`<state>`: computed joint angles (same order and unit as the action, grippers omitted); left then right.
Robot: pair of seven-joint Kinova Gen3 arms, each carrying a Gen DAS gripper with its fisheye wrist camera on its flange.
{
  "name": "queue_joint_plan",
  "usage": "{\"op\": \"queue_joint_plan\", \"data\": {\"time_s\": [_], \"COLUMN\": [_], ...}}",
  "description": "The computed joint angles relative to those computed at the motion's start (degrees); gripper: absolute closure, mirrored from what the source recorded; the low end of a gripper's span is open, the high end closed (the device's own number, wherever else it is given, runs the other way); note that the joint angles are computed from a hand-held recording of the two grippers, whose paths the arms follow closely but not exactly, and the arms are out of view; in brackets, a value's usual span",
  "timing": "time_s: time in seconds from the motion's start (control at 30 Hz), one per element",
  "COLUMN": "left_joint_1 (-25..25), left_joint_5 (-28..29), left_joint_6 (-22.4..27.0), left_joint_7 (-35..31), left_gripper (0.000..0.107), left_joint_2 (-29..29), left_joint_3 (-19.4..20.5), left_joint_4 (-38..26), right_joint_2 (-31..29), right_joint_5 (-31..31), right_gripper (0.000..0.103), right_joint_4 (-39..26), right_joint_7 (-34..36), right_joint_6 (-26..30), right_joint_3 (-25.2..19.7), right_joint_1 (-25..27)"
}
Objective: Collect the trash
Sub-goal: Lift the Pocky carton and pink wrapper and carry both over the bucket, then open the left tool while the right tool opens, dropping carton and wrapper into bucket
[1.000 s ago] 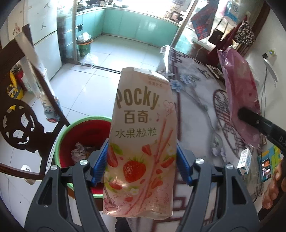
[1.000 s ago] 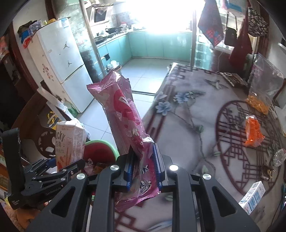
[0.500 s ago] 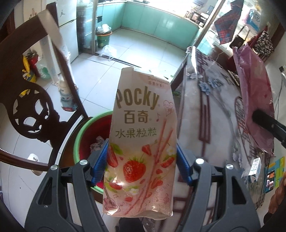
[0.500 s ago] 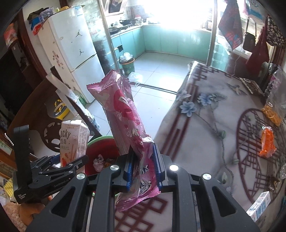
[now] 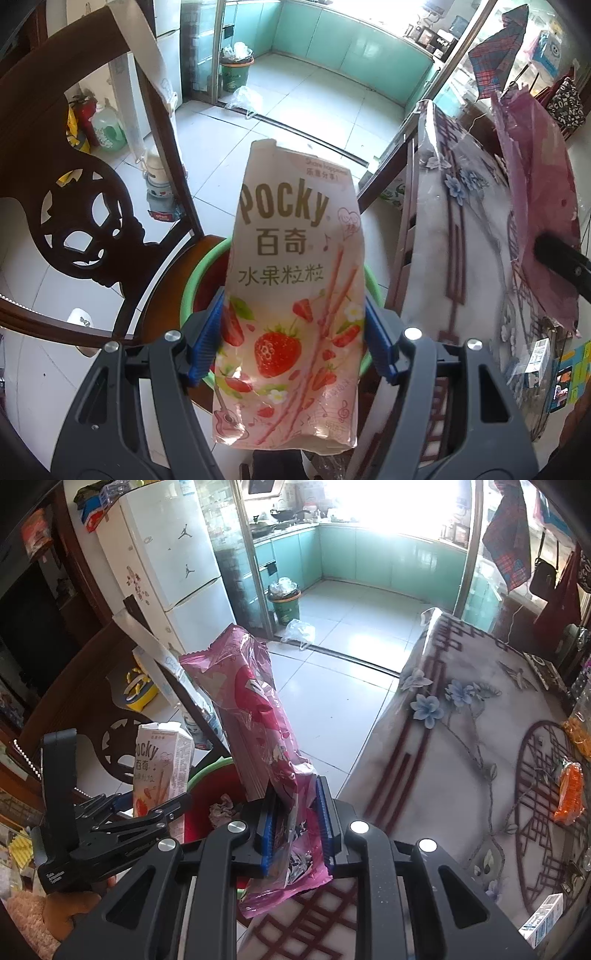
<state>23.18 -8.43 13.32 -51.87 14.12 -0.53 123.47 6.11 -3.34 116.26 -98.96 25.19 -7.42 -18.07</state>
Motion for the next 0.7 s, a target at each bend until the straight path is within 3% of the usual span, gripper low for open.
{"op": "queue_joint_plan", "data": {"time_s": [0.17, 0.43, 0.7], "left_joint_1": [-2.83, -0.83, -0.27], "left_joint_5": [2.52, 1.30, 0.07], "left_joint_6": [0.66, 1.86, 2.89], "left_joint_7": [-2.23, -1.32, 0.27], "left_gripper": [0.042, 0.042, 0.042], "left_joint_2": [0.96, 1.71, 2.00], "left_joint_3": [2.00, 0.12, -0.28], "left_joint_4": [-0.17, -0.99, -1.46], "right_joint_2": [1.06, 5.58, 8.93], "right_joint_5": [-1.55, -11.67, -14.08], "right_gripper": [0.083, 0.083, 0.082], "right_joint_4": [-0.48, -1.45, -1.77], "right_joint_7": [1.36, 9.65, 10.88], "right_joint_6": [0.65, 3.07, 4.29], "right_joint_3": [-0.61, -3.14, -3.19], "right_joint_1": [0.05, 2.96, 2.55]}}
